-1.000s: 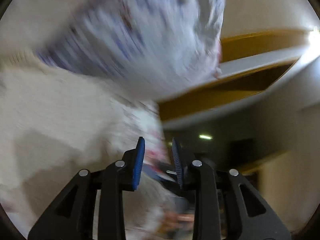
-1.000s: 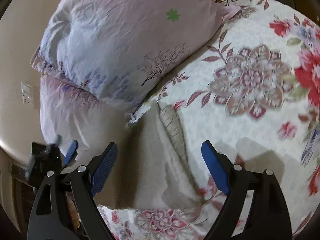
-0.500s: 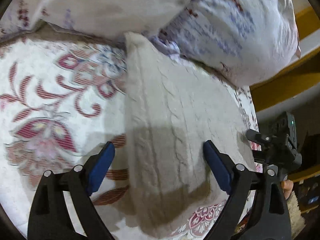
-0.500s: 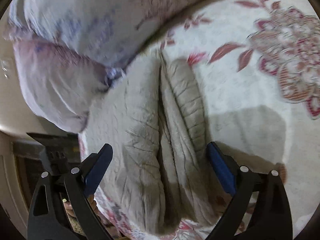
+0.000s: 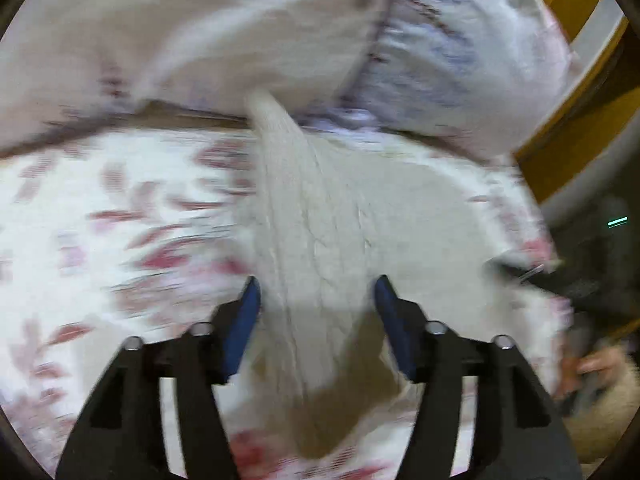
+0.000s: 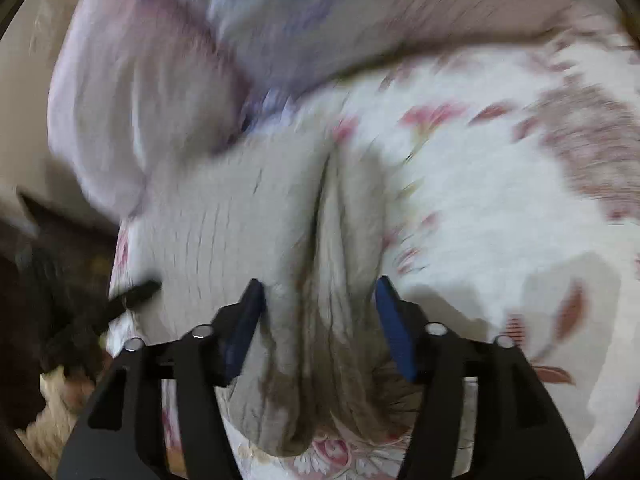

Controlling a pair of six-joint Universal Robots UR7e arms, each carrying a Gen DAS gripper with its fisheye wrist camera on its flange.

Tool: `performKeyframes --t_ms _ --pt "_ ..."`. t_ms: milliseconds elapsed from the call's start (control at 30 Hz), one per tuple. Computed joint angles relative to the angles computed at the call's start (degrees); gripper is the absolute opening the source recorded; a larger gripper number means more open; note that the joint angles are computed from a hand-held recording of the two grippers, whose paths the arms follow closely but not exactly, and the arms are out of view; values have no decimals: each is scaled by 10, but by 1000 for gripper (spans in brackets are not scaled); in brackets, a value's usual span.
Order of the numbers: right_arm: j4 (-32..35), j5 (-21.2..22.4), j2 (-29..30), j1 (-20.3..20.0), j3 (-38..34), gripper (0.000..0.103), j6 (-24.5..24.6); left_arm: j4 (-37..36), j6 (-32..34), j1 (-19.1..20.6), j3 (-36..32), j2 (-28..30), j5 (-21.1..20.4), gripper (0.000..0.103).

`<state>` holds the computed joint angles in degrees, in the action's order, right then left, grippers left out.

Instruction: Fold small clothes

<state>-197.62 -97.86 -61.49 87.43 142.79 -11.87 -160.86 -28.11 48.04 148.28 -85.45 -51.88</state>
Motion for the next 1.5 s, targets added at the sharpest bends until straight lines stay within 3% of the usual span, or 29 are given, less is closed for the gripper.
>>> performKeyframes --t_ms 33,100,167,200,233,333,433,500,567,633,667,700,733,800,867,967,1000,1033,1067,1100,1167,1233,1333,1400,1467,1500 --pt "-40 33 -7 -11 17 62 4 8 -18 -14 11 -12 22 78" --pt "-47 77 -6 -19 23 62 11 -4 -42 -24 28 -33 23 82" --pt "7 31 19 11 -8 61 11 6 -65 -32 52 -79 19 84" --pt "26 16 37 22 -28 48 15 19 -79 -34 55 -88 13 84" --pt "32 11 45 21 -31 15 9 43 -89 -36 62 -112 10 84" --pt "-55 -25 74 40 -27 11 26 118 -126 -49 73 -165 1 84" --pt "-83 -44 44 24 -16 10 61 200 -160 -75 95 -247 7 84" --pt "-27 -93 47 21 -35 11 51 236 -171 -80 100 -280 4 84" --pt "-16 -130 60 37 -45 14 41 275 -189 -85 101 -304 -1 84" --pt "-66 -122 54 45 -24 20 44 291 -200 -91 104 -315 -3 84" --pt "-102 -86 40 44 -1 21 42 292 -202 -93 106 -317 -3 87" --pt "-124 -54 28 43 19 32 30 306 -206 -101 108 -327 -2 88" --pt "-135 -35 22 42 30 52 20 322 -211 -110 110 -337 0 90" --pt "-147 -29 12 55 52 67 -2 347 -222 -125 112 -352 1 91" --pt "-161 -52 5 58 75 67 -7 364 -232 -134 112 -362 0 92" --pt "-141 -15 -3 4 101 61 20 393 -250 -144 114 -385 -6 92" --pt "-128 -15 3 -7 104 51 27 398 -255 -144 114 -389 -9 92" --pt "-121 -14 14 -13 102 28 27 395 -256 -142 115 -388 -12 92" --pt "-110 -5 23 -18 99 13 22 388 -255 -138 116 -384 -18 92" --pt "-120 -20 37 -9 95 11 15 386 -256 -138 117 -381 -21 92" --pt "-178 -52 43 14 106 10 11 395 -262 -149 118 -384 -19 92" --pt "-198 -69 22 11 116 9 19 406 -268 -160 120 -394 -18 92" --pt "-110 -113 20 14 92 11 0 404 -267 -165 127 -397 -22 92" --pt "-120 -125 26 27 93 14 -1 413 -274 -169 128 -390 -23 92" --pt "-197 -95 30 31 113 27 1 448 -297 -188 127 -393 -14 101" --pt "-243 -85 39 40 120 45 -13 471 -312 -204 129 -403 -5 101"
